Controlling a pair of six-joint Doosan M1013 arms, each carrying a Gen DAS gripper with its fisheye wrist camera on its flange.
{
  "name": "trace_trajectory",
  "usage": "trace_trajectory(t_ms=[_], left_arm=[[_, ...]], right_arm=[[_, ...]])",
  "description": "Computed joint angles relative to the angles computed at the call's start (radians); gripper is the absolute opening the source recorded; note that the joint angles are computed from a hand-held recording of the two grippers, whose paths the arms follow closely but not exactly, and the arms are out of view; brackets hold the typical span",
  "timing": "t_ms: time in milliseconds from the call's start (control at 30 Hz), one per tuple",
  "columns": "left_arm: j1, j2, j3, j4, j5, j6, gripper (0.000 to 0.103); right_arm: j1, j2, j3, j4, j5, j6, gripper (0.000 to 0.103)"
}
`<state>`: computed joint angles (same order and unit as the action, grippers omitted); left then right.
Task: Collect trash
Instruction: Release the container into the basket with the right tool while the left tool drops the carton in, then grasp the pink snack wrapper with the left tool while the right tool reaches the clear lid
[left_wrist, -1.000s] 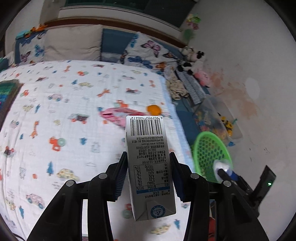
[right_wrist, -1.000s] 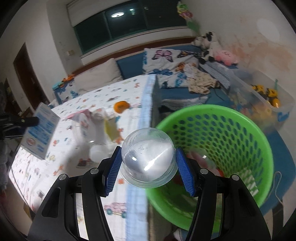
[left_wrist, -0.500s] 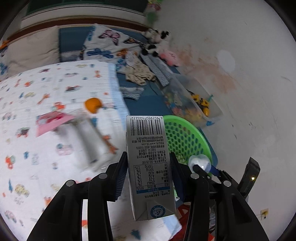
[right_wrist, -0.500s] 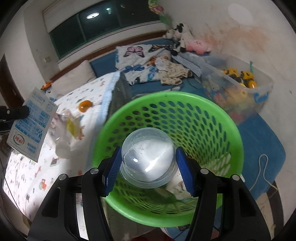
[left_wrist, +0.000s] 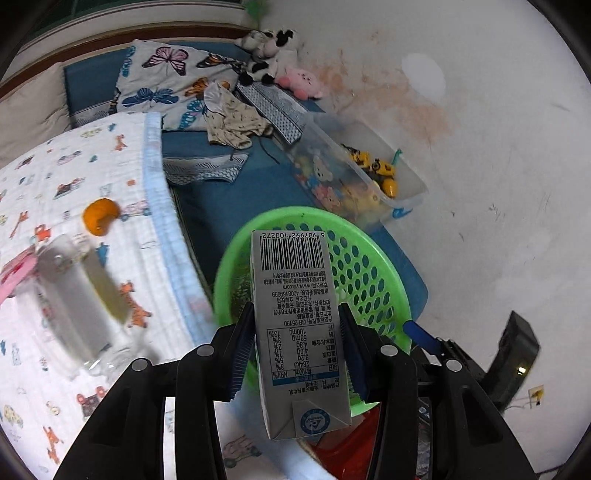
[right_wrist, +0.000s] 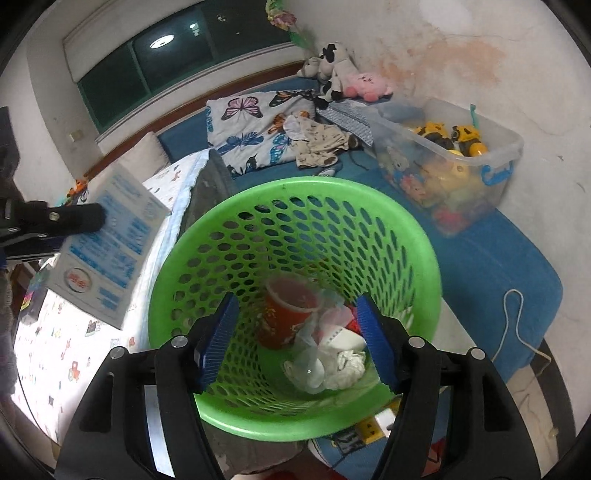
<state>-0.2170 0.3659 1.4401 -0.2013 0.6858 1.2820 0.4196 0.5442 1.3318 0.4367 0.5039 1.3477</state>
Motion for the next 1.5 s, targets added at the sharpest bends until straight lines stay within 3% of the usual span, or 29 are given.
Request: trace_trajectory(t_ms=[367, 500, 733, 1100, 1500], left_arm=[[-0.028, 0.052, -0.049, 0.01, 0.039, 0.024, 0.044], [-0.032, 0.06, -0.052, 0.01, 0.046, 0.027, 0.063], [-0.031, 0.021, -0.006, 0.041, 0.005, 0.025, 0.063], [-0.004, -0.08, 0.106, 0.28, -0.045, -0.192, 0.063], [0.075, -0.173, 0.215, 0.517, -0.048, -0.411, 0.063]], right_arm=[[-0.014, -0.026, 0.039, 0.023, -0.033, 0.002, 0.068], [-0.015, -0.031, 0.045, 0.028, -0.038, 0.004, 0.068], [-0.009, -0.041, 0.048, 0.059, -0.044, -0.038, 0.068], [0.025, -0.039, 0.017, 0.152, -0.021, -0.168, 0.07], [0.073, -0.002, -0.064, 0.204, 0.053, -0.275, 0.07]])
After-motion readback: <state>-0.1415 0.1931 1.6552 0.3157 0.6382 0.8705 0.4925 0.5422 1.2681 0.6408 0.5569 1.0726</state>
